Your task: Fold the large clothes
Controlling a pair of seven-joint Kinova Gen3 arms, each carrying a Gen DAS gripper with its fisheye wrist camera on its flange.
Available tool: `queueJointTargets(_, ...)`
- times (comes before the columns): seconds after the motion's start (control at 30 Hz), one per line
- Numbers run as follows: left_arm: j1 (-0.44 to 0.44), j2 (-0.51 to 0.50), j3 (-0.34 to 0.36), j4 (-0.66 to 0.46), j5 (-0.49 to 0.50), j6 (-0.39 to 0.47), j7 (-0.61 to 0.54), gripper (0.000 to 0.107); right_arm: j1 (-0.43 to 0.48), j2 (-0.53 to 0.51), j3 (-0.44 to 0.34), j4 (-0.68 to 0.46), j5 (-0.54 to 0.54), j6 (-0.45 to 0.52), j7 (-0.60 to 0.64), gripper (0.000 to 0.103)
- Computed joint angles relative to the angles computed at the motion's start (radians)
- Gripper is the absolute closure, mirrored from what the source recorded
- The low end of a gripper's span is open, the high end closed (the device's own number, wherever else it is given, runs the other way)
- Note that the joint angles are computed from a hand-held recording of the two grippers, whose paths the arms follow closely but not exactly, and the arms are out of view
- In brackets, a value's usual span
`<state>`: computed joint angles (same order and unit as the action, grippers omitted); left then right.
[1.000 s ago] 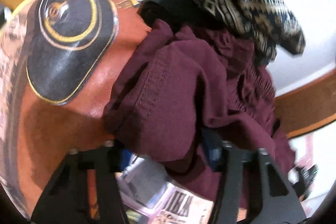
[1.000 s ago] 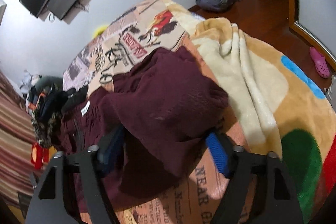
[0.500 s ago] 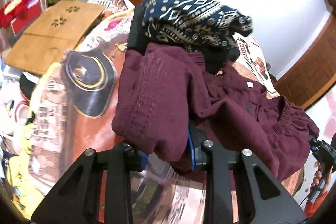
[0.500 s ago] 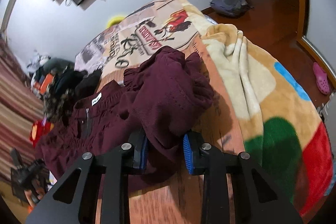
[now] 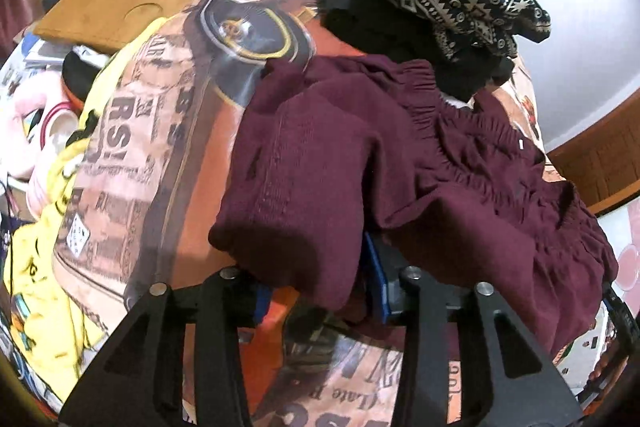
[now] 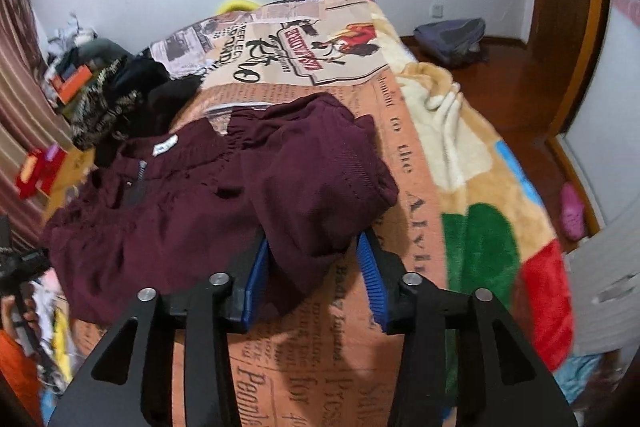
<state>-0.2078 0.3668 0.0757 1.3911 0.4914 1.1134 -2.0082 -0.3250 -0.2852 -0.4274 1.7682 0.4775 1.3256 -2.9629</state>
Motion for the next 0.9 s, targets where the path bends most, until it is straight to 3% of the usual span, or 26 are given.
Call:
queueJointTargets(0.13,0.017,-0.039,-0.008,0.023,-0.037,-0.015,-0.009,0.063,-0.024,0.035,-0.075,-0.061,0.076,0.126,-0.016,0.048)
queueJointTargets(0.3,0.023,-0.083,-0.022,0.037,-0.062,-0.011,-0.005,0.062,-0.087,0.056,-0.099,-0.105,0.158,0.195,-0.008,0.040)
queueJointTargets(0.37,0.016,-0.109,-0.027,0.054,-0.055,-0.020,-0.016,0.058,-0.109,0.069,-0.101,-0.126,0.192,0.206,-0.006,0.037)
queueJointTargets(0.43,0.005,-0.148,-0.033,0.091,-0.027,-0.055,-0.040,0.044,-0.133,0.087,-0.102,-0.147,0.230,0.208,-0.002,0.032)
queueJointTargets(0.53,-0.016,-0.200,-0.047,0.127,0.036,-0.080,-0.083,0.026,-0.174,0.122,-0.090,-0.177,0.283,0.192,0.020,0.028)
queueJointTargets(0.63,-0.045,-0.207,-0.062,0.139,0.137,-0.036,-0.110,0.013,-0.215,0.161,-0.058,-0.200,0.316,0.144,0.048,0.021)
queueJointTargets(0.77,-0.056,-0.152,-0.055,0.125,0.206,0.055,-0.128,0.013,-0.260,0.216,0.005,-0.214,0.308,0.047,0.096,0.021)
queueJointTargets(0.9,-0.039,-0.079,-0.046,0.117,0.206,0.073,-0.039,0.013,-0.294,0.275,0.072,-0.228,0.253,-0.042,0.173,0.021)
